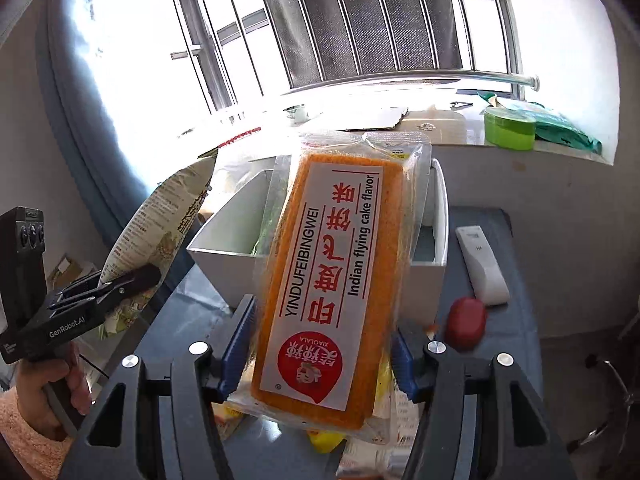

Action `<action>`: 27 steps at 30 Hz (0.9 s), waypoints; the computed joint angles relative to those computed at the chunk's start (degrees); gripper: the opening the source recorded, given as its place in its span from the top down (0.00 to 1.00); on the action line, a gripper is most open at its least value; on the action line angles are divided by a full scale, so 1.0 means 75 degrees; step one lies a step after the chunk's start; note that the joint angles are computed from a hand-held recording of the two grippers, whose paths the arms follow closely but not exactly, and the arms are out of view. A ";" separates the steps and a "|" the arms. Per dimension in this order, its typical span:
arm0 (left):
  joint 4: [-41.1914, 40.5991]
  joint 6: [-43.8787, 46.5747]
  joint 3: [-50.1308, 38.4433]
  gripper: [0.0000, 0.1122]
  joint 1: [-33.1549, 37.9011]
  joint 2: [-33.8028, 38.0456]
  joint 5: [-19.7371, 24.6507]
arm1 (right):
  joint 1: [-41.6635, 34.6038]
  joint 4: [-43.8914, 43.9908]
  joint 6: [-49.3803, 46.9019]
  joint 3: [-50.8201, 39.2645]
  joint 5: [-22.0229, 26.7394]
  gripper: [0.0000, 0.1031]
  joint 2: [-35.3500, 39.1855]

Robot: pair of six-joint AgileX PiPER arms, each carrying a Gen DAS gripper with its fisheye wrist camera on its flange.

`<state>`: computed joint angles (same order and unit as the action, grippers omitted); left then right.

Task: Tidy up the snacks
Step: 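Grasp the white rice-cracker bag with the left tool while the right tool drops the orange pack into the box, then release the white bag into the box and move both tools back to the pile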

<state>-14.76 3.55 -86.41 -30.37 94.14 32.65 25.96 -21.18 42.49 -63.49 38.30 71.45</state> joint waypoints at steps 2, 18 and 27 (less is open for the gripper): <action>0.0451 -0.0473 -0.1357 0.65 -0.0168 0.0819 0.0559 | -0.0675 0.1042 -0.1218 -0.0891 0.0118 0.36 0.0702; 0.2155 -0.1700 -0.3485 0.08 -0.0481 0.2083 0.1466 | -0.2318 0.3520 -0.3451 -0.2424 -0.0089 0.00 0.2166; 0.1824 -0.1604 -0.0153 0.08 -0.0523 -0.0593 -0.0182 | -0.1744 0.3948 -0.3931 -0.0734 -0.0575 0.00 0.0233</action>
<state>-1.08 -8.48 -87.56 -34.29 89.69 31.28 12.88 8.43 13.00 -69.00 33.99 73.20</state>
